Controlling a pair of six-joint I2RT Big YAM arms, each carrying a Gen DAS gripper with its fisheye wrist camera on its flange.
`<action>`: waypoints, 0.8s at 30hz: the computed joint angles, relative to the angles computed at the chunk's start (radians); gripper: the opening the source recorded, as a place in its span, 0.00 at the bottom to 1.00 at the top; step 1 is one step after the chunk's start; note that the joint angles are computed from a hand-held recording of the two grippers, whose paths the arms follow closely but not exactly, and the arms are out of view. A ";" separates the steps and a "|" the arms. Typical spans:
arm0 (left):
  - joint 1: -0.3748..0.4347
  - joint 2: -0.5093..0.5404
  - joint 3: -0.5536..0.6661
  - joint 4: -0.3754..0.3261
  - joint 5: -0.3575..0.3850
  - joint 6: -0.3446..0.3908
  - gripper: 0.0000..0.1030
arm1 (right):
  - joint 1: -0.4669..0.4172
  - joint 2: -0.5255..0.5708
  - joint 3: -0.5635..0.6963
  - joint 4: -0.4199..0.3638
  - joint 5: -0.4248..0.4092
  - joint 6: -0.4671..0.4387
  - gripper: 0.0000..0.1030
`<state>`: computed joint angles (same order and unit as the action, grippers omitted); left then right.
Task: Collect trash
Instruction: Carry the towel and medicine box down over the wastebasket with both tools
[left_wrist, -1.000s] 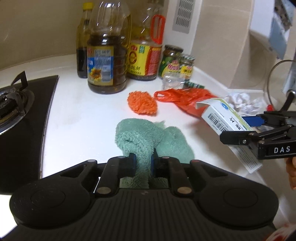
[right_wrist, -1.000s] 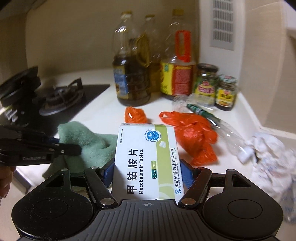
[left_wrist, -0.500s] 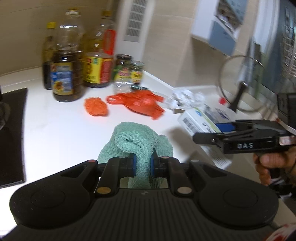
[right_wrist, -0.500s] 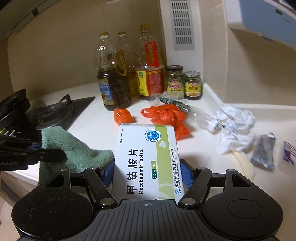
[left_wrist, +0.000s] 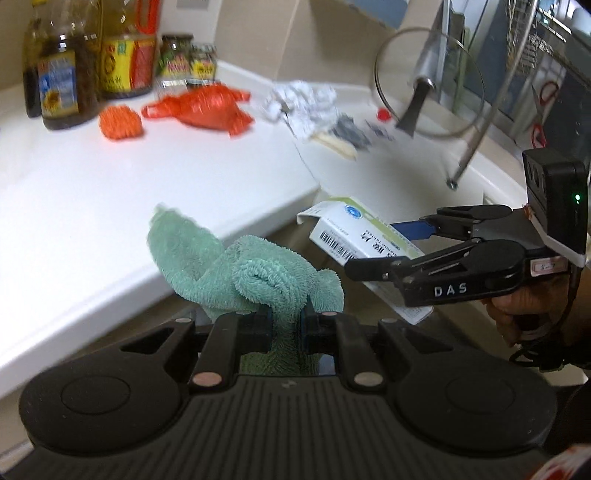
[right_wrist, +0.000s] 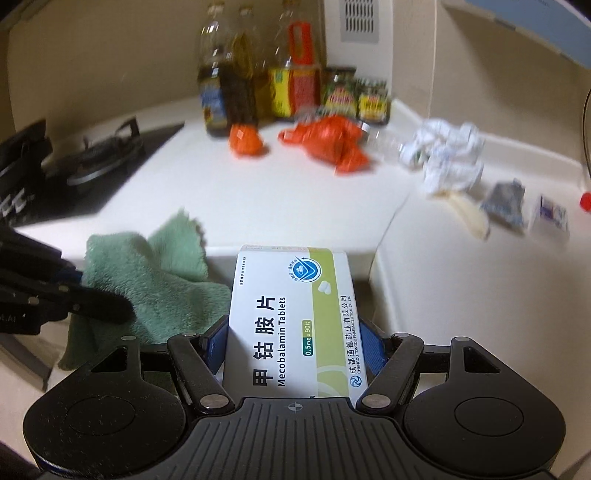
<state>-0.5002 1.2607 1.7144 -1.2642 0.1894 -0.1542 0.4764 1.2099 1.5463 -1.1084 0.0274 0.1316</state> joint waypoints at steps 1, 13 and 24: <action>-0.002 -0.005 -0.011 -0.004 0.004 0.003 0.11 | 0.009 -0.005 -0.013 -0.007 0.002 0.007 0.68; -0.012 -0.013 -0.139 -0.004 0.010 -0.011 0.11 | 0.072 -0.010 -0.133 -0.016 0.083 0.045 0.68; -0.017 0.041 -0.169 0.020 -0.008 -0.031 0.11 | 0.080 0.003 -0.244 0.051 0.176 0.053 0.68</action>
<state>-0.5169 1.3014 1.5450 -1.2446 0.1813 -0.1848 0.5564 1.2124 1.3024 -1.0570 0.2038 0.1849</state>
